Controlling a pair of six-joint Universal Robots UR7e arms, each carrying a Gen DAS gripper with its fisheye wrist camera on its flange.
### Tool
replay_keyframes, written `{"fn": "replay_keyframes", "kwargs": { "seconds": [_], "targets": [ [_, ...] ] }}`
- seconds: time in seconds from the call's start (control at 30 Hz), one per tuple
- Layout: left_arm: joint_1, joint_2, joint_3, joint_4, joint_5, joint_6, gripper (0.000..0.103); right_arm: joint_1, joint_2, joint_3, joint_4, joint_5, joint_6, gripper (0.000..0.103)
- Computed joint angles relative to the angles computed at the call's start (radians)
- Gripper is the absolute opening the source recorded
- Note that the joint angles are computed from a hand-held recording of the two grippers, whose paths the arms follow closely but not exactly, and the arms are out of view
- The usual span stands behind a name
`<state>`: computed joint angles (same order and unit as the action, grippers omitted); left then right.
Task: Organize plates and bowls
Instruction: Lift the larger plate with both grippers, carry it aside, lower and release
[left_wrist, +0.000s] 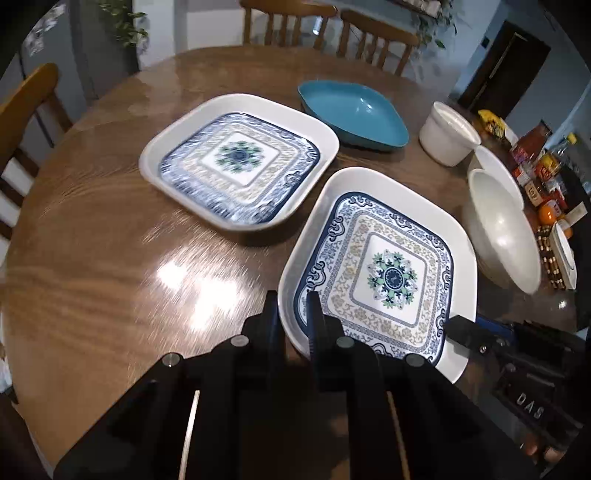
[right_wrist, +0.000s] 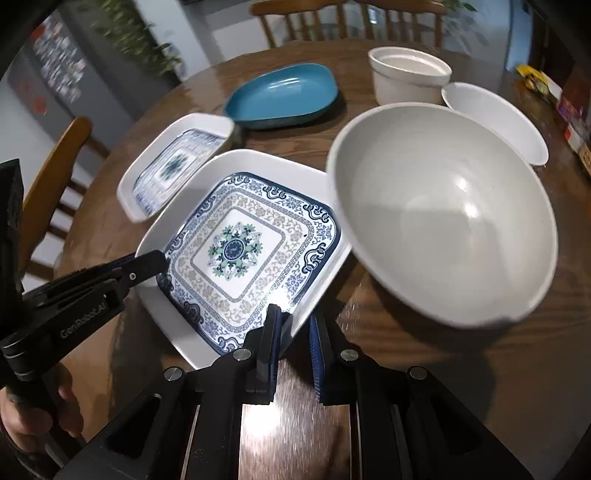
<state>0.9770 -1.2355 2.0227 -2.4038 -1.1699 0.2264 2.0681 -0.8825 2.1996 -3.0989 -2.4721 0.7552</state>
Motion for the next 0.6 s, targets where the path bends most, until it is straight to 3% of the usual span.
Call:
{"fn": "replay_keyframes", "kwargs": {
  "seconds": [0.13,0.3,0.5,0.6],
  "targets": [
    [0.004,-0.102,0.050,-0.018,0.021,-0.044,0.011,0.035,0.000,-0.026,0.035,0.021,-0.073,0.016],
    [0.007,-0.208,0.090,-0.032,0.103,-0.136,0.011,0.051,0.047,-0.111,0.051,0.090,-0.225,0.016],
    [0.049,-0.236,0.092,-0.014,0.181,-0.212,0.011,0.030,0.136,-0.221,0.073,0.177,-0.370,0.016],
    [0.067,-0.224,0.084,0.007,0.202,-0.245,0.011,0.015,0.173,-0.260,0.097,0.191,-0.398,0.016]
  ]
}}
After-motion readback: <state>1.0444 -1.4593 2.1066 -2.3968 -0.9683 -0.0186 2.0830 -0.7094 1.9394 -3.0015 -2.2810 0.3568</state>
